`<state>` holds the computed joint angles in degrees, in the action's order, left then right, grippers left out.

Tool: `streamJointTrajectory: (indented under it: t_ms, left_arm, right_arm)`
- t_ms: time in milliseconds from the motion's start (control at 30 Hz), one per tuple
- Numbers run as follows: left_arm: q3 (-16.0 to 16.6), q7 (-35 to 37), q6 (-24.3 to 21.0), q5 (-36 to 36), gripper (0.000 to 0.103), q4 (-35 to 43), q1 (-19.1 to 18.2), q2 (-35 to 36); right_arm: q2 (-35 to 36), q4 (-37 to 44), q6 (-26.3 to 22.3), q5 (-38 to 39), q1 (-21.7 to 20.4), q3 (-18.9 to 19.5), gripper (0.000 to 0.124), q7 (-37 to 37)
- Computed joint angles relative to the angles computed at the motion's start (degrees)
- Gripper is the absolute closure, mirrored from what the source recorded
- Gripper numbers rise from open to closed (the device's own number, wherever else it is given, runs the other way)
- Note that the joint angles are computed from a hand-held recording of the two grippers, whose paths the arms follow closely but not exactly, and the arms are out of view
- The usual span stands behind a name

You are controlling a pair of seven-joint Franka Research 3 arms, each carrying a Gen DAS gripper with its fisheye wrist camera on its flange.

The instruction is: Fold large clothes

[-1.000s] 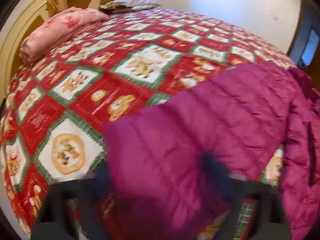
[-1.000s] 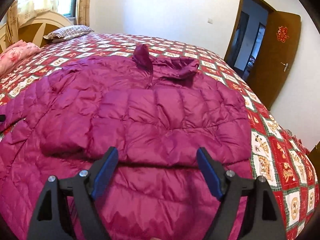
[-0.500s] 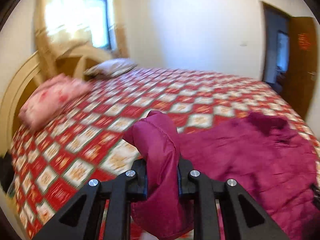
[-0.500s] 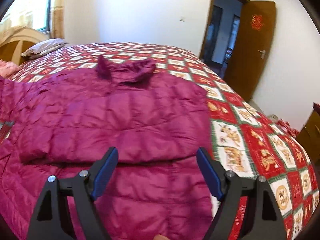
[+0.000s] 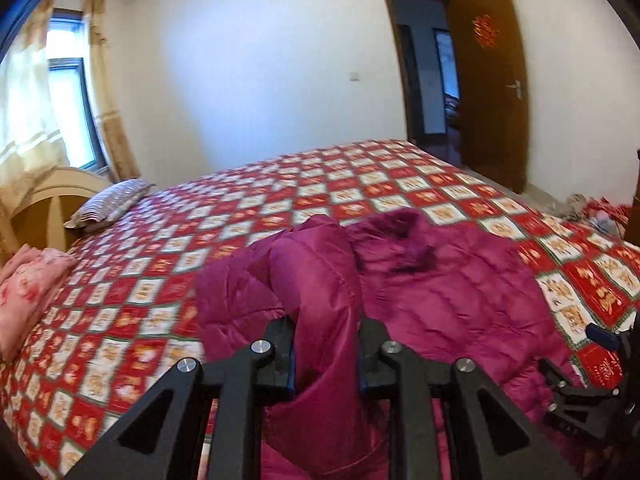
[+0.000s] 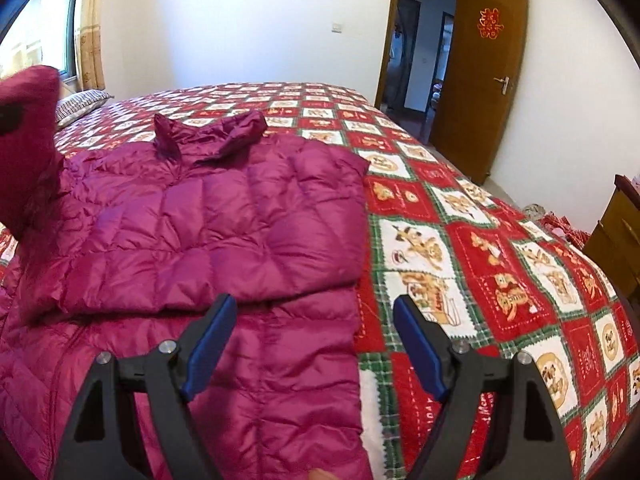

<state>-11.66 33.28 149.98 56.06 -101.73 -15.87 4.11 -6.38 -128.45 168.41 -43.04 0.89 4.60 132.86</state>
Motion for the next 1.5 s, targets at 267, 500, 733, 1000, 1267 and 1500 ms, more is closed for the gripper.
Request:
streamJointTrajectory:
  t_ms: [267,500,733,1000,1267,1500]
  left_arm:
    - [0.66,-7.58,-1.51,10.35,0.025,0.55,-3.52,1.4]
    - [1.24,-17.16,-1.94,16.4,0.016,-7.33,1.99,-4.82]
    - [2.21,-18.17,-7.97,5.41,0.016,-15.8,7.79,-6.61]
    - [2.35,-17.84,-4.83,-1.04,0.016,-19.74,10.8,-6.87]
    - [2.16,-13.67,-3.9,-3.4,0.016,-19.52,11.07,-6.53]
    - [2.2,-2.21,-4.81,-12.26,0.016,-16.2,10.74,-7.72]
  right_arm:
    - [-0.22,-0.55,0.03,2.99,-0.46,-0.47,0.033,-2.59]
    - [-1.04,-0.86,2.31,15.06,2.03,-1.6,0.032,-11.91]
    - [2.53,4.56,-0.4,57.79,16.9,-7.74,0.046,-48.73]
    - [8.47,11.18,-6.99,57.87,14.65,-2.56,0.109,-49.87]
    - [5.02,7.11,-4.1,48.56,11.26,-2.79,0.111,-40.41]
    - [4.42,5.09,-3.08,39.03,9.36,-3.0,0.076,-32.15]
